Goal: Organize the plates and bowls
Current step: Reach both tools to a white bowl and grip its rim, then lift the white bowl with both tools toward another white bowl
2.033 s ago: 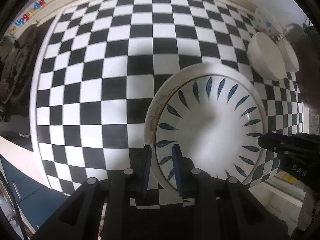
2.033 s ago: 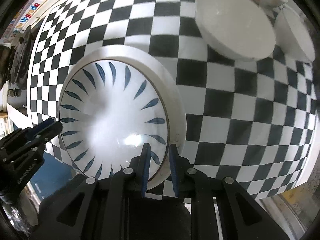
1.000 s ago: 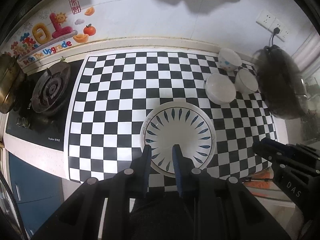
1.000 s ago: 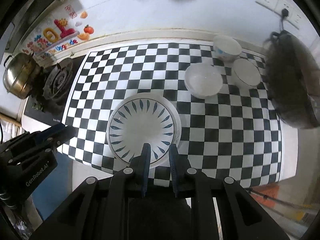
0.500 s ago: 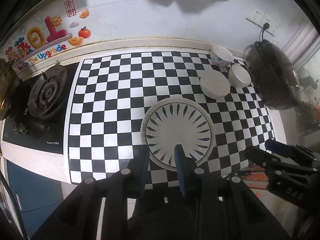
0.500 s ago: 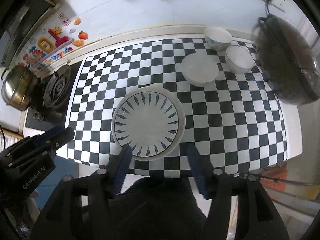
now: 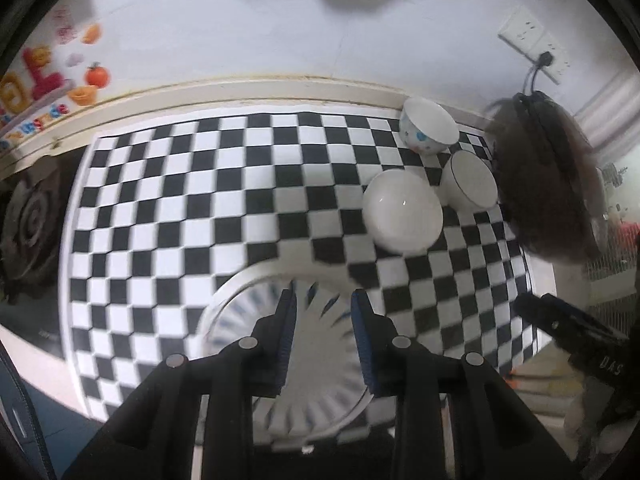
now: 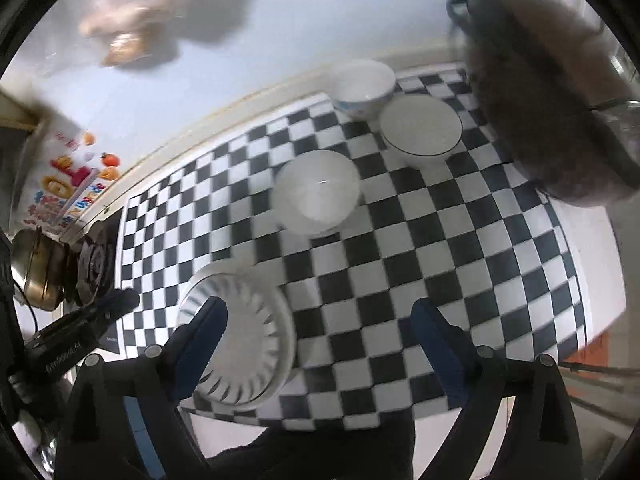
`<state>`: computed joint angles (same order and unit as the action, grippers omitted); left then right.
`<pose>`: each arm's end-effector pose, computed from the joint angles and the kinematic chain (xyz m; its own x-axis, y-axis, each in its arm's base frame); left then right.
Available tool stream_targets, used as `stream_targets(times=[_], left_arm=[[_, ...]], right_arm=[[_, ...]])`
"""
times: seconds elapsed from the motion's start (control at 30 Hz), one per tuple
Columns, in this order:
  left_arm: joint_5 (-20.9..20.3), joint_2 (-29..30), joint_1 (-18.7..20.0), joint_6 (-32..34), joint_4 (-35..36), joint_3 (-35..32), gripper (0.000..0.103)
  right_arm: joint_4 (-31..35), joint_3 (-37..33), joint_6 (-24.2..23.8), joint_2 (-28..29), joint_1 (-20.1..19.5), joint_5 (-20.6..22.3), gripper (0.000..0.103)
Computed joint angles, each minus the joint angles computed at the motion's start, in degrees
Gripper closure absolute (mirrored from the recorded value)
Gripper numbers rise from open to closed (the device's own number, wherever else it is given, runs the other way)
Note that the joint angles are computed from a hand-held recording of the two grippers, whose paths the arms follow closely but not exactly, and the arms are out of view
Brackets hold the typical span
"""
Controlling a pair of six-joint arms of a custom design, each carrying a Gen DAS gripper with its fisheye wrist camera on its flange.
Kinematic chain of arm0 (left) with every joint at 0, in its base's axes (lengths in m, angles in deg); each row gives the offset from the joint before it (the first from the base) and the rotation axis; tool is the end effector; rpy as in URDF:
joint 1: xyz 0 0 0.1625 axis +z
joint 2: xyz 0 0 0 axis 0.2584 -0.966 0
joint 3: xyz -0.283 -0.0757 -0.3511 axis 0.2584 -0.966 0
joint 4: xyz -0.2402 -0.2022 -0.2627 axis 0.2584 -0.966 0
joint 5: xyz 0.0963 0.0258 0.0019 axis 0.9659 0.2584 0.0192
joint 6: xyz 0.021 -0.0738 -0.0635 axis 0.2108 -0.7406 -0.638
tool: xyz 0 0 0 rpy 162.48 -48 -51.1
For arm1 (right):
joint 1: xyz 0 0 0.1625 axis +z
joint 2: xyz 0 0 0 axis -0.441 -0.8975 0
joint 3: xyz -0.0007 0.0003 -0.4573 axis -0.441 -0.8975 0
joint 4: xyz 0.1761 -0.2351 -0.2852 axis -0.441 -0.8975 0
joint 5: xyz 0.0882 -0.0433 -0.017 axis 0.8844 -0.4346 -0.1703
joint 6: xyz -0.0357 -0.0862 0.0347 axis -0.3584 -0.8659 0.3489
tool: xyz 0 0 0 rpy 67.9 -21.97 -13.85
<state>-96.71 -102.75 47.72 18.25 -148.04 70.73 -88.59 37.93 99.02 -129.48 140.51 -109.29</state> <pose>-0.1805 -0.7580 0.3683 -0.7275 0.4193 -0.5430 0.4799 0.8767 0.0339 0.3748 -0.6602 0.1421 -0.8206 0.4554 0.3454 0.2103 0.8025 -0.5584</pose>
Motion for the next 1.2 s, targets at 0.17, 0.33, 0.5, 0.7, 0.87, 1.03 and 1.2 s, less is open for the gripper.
stream_targets(times=[0.17,0.33,0.5,0.7,0.87,1.03,1.2], left_arm=[[-1.18,10.28,1.16,-3.53,6.25,-10.45,0.077],[-0.25,19.18,2.49,-7.41,13.27,-20.82,0.077],[-1.31,27.41,4.22,-10.99,21.68,-33.27,0.077],[-2.84,35.23,4.74,-9.69,29.41,-46.30,0.078],[0.05,35.31,4.00,-7.55,27.33,-43.83,0.084],[0.62,33.41,3.82,-7.84,25.64,-39.92,0.087],[0.19,28.10,2.95,-8.58,21.09,-30.22,0.087]], right_arm=[[6.36,-4.64,-2.64,1.30,-5.53,1.43,0.008],[7.74,-10.10,-8.21,4.68,-10.53,6.88,0.008],[11.28,-16.83,-11.77,9.08,-14.12,11.67,0.027],[15.02,-22.65,-13.16,12.89,-15.87,13.66,0.063],[17.57,-25.40,-13.30,14.67,-15.90,13.30,0.092],[17.27,-24.68,-12.95,13.98,-15.93,13.68,0.093],[17.72,-22.58,-13.80,12.39,-14.85,12.83,0.093]])
